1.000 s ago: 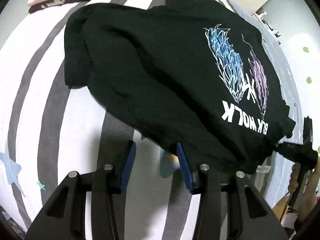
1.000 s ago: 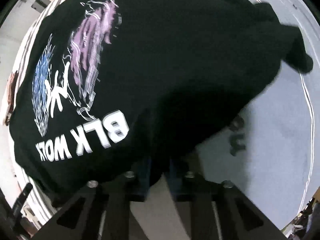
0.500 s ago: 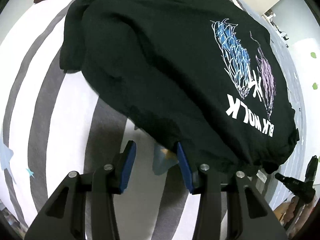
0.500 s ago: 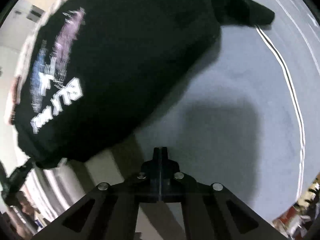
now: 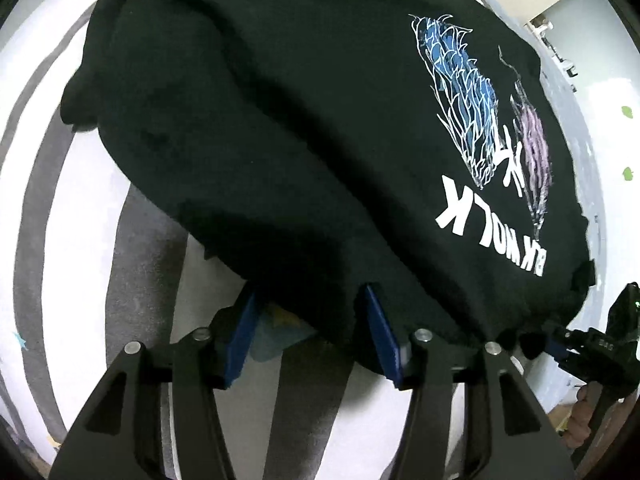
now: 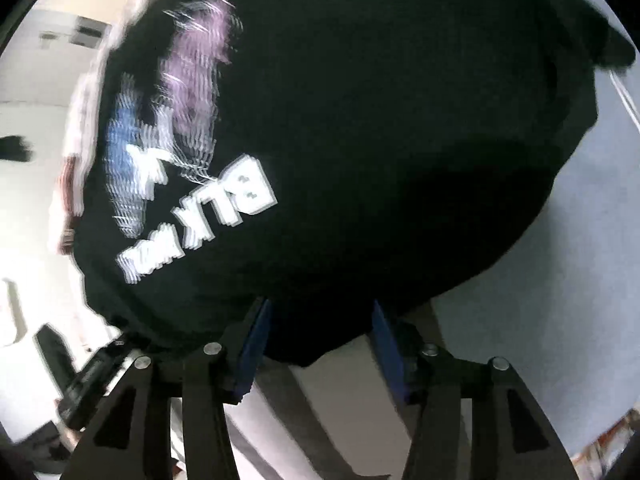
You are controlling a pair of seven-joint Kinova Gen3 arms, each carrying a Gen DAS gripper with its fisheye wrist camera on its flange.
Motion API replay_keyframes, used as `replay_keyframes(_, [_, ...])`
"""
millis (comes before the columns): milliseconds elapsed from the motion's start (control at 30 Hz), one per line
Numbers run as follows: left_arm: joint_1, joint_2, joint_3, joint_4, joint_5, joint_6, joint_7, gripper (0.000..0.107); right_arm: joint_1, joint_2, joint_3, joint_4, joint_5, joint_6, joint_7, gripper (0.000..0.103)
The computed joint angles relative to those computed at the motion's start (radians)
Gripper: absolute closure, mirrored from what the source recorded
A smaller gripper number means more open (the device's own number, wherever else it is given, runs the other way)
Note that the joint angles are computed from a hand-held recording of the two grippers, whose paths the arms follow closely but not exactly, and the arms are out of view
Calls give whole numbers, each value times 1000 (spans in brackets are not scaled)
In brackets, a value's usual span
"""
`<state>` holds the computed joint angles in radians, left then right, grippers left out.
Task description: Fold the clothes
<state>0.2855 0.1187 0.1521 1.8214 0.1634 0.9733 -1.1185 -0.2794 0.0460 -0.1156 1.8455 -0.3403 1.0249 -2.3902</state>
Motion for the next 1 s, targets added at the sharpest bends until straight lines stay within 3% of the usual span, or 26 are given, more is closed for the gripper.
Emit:
replay_keyframes(67, [32,9,11,-19,-58,12,44,60,10,10,6,21,-24,-15,13,54])
replay_keyframes(100, [42,7,14,-21,-75,9,53,71,15,4,8,38,-38,-37,22,55])
replay_keyframes(167, [53,4,18,-25,-89,7,53,86,15,-8,6,53,-28,-66,33,68])
replay_keyframes(233, [59,1,21,-31,-98,14,46,99,15,-9,3,59,-27,-72,70,89])
replay_keyframes(333, [59,-17,18,-42,-104,47,51,101,16,-36,3,76,-36,-81,123,95])
replay_keyframes(533, [-13,-127,-15,-30,-5,135,-53,101,9,-143,22,115,-93,-66,227,96])
replay_keyframes(667, [-13,-124,5,-61,-28,202,-86,101,6,-189,6,91,-89,-5,217,96])
replay_keyframes(867, [-40,-88,-15,16,-6,195,-91,101,-10,-178,-2,141,-111,45,217,95])
replay_keyframes(1000, [-45,-92,-17,19,-17,180,-96,95,-27,-153,-24,133,-68,69,206,85])
